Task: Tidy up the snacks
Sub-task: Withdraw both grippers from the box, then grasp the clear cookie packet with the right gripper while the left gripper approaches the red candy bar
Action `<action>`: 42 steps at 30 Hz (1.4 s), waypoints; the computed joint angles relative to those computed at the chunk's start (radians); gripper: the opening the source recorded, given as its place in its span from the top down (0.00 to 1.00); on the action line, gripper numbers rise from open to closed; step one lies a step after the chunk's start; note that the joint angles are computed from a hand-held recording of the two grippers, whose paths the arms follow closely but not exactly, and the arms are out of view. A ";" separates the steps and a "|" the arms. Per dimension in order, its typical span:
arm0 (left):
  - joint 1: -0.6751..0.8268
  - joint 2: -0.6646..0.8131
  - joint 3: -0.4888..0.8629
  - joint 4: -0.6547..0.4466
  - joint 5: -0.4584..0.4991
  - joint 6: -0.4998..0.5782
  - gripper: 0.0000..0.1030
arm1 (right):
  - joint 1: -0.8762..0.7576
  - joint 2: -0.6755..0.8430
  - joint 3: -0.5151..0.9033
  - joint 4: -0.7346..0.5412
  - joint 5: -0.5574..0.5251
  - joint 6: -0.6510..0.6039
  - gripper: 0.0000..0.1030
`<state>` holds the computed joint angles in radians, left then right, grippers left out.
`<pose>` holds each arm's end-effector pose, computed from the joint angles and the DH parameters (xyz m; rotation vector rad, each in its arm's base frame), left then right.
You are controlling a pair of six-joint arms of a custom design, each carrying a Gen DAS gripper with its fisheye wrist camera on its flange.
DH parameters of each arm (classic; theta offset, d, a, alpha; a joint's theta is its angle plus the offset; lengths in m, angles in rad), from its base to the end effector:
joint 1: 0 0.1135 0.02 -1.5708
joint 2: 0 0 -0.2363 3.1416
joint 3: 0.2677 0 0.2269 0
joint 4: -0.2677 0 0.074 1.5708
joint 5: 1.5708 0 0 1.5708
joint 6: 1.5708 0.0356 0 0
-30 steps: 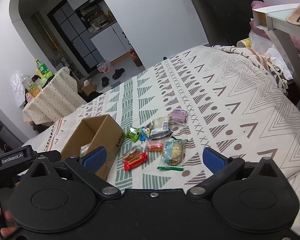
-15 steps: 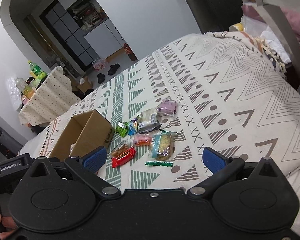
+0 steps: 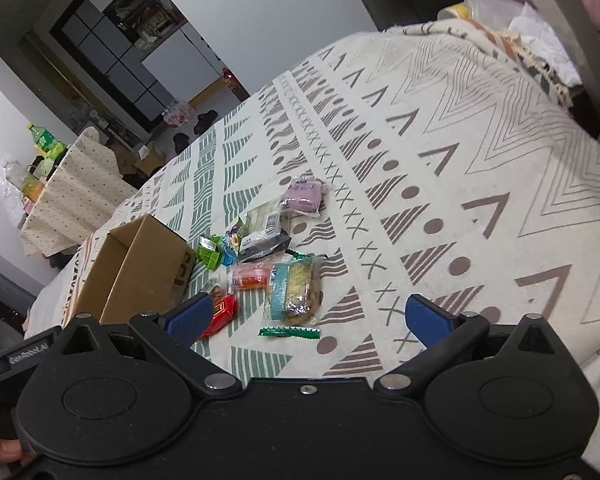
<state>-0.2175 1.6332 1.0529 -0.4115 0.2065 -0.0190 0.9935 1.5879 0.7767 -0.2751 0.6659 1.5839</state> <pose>0.3013 -0.0741 0.1885 0.3334 2.5481 -0.3546 0.1635 0.2107 0.1422 0.8782 2.1958 0.3324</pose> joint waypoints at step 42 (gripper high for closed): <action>-0.185 0.429 0.124 0.258 -0.108 -0.214 0.22 | -0.259 0.347 0.194 0.142 -0.265 -0.248 0.60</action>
